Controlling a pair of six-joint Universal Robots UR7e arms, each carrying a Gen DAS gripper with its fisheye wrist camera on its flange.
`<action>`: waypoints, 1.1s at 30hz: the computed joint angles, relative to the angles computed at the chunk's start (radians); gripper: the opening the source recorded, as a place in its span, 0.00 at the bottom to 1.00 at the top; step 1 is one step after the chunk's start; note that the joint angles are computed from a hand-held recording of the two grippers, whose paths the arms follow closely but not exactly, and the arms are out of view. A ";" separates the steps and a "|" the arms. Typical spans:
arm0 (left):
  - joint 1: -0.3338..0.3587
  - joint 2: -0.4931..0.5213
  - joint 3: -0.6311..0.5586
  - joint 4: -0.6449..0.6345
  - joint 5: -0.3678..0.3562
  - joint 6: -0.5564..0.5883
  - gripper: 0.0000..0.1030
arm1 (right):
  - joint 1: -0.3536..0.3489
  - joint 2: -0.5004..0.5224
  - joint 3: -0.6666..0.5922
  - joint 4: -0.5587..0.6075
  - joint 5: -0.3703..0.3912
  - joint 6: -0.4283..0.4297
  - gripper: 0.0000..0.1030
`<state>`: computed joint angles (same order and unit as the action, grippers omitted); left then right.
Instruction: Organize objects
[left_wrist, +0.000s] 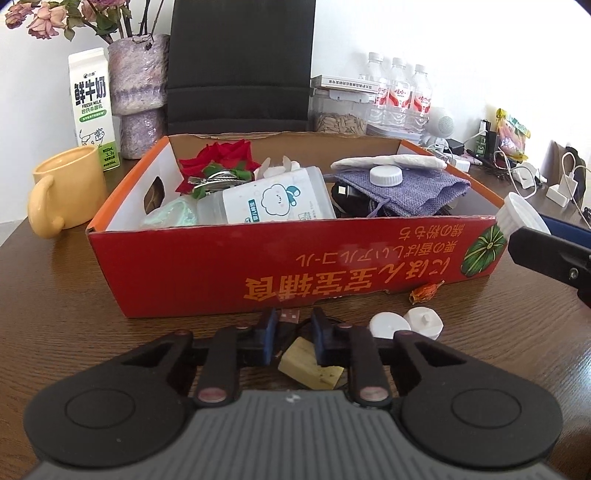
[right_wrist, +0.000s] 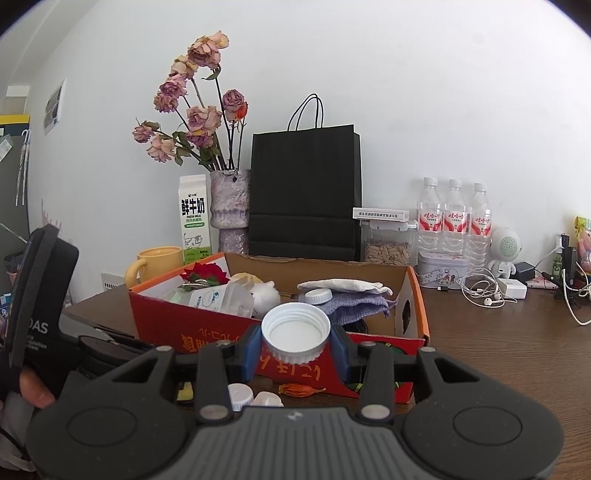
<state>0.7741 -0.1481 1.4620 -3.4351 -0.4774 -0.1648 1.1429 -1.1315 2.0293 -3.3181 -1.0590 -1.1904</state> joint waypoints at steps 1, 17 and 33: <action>-0.002 0.000 0.004 -0.018 0.001 0.002 0.13 | 0.000 0.000 -0.001 0.000 0.000 0.000 0.38; -0.018 0.001 0.030 -0.129 -0.002 0.019 0.56 | 0.002 0.004 -0.005 0.000 -0.011 -0.001 0.38; -0.017 -0.005 0.040 -0.107 -0.007 -0.029 0.05 | 0.004 0.008 -0.005 -0.001 -0.018 -0.003 0.38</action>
